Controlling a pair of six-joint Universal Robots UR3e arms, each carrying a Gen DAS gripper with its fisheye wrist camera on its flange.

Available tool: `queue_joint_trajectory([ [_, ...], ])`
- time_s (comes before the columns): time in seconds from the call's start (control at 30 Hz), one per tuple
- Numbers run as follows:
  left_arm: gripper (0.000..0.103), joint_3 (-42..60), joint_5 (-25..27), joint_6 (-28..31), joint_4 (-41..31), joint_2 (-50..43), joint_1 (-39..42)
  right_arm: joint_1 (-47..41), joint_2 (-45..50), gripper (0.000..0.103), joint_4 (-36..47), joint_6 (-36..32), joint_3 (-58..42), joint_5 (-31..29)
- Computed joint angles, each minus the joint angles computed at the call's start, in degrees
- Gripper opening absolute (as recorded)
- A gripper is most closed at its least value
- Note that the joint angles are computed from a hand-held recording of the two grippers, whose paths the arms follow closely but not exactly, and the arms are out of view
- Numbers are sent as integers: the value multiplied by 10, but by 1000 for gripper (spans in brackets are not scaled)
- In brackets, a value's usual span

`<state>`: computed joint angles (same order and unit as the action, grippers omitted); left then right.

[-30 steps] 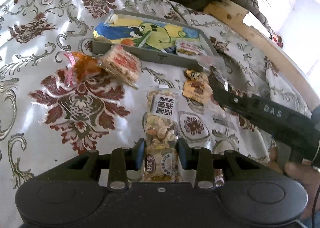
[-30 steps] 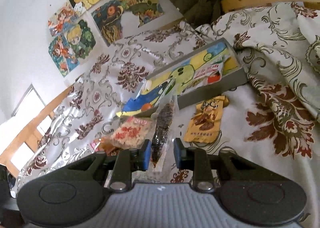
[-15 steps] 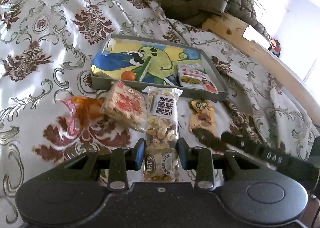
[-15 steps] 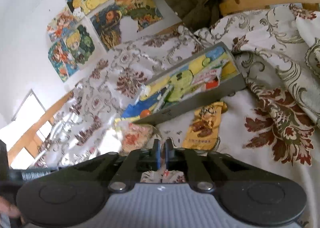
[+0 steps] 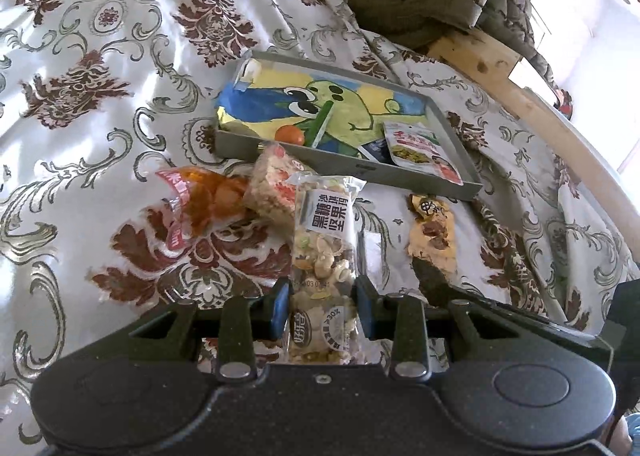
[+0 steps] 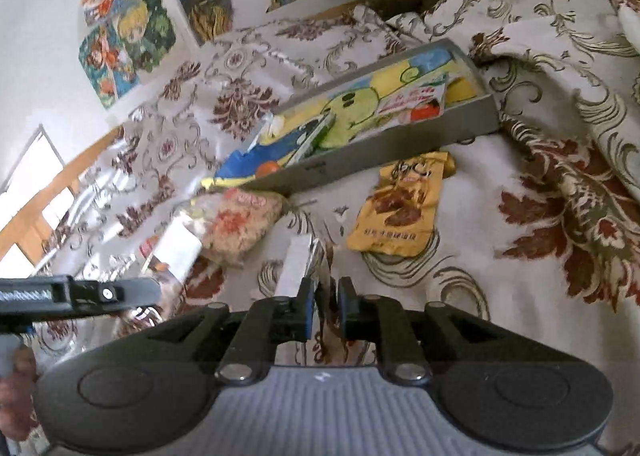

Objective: Organize snacks
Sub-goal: 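Carry the nut-bar packet with the left tool while the right tool carries the jerky strip to the tray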

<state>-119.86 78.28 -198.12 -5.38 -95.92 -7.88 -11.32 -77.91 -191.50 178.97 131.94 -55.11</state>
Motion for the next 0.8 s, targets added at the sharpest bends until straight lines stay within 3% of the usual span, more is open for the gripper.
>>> queue_joint_trajectory([
  [0.23,37,3,9,-13,16,2,-16,12,-33,13,-6,-18,13,-13],
  [0.5,37,44,27,-16,16,-10,-48,-31,-117,13,-17,0,41,38],
  [0.67,37,109,29,-3,1,-47,-46,-41,-117,13,-8,23,1,53],
  [0.8,37,197,22,8,-15,-113,-34,-30,-53,13,-21,53,-80,46],
])
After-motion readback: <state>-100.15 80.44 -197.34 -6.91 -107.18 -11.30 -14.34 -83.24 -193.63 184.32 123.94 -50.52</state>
